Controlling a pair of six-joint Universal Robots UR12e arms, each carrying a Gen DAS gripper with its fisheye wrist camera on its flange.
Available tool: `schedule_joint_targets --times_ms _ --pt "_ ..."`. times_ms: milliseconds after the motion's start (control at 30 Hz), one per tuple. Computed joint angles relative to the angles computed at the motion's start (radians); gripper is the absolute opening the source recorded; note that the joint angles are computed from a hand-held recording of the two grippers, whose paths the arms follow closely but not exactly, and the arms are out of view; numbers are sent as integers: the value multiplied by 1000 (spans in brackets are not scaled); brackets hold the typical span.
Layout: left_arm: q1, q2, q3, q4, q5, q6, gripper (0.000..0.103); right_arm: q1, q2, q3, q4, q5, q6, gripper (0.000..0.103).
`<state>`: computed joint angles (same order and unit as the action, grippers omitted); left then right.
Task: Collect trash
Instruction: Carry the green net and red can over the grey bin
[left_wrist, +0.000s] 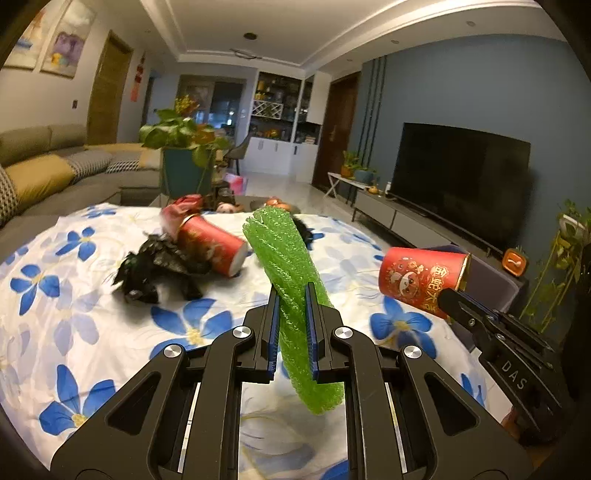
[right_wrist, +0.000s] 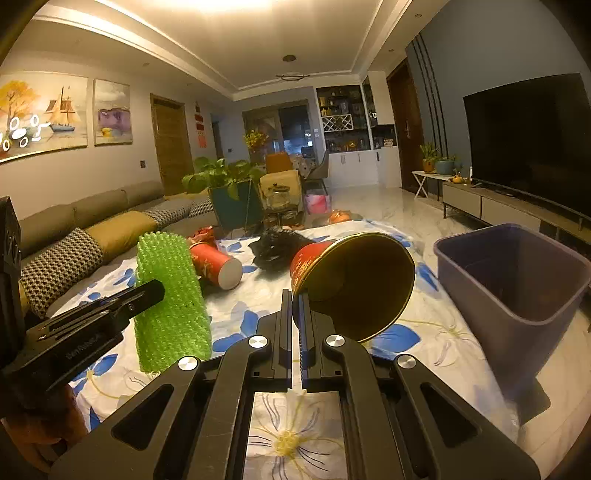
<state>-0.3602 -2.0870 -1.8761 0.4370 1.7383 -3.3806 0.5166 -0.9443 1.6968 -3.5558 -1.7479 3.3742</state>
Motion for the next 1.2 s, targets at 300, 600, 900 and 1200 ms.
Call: schedule_joint_targets --times_ms 300,600,900,1200 --pt "-35 -11 45 -7 -17 59 12 -11 -31 42 -44 -33 6 4" --pt "-59 -30 115 -30 -56 102 12 -26 -52 69 -91 -95 -3 4" --pt "-91 -76 231 -60 -98 138 12 -60 -68 89 -145 -186 1 4" --pt "-112 -156 377 -115 -150 143 12 -106 -75 105 -181 -248 13 4"
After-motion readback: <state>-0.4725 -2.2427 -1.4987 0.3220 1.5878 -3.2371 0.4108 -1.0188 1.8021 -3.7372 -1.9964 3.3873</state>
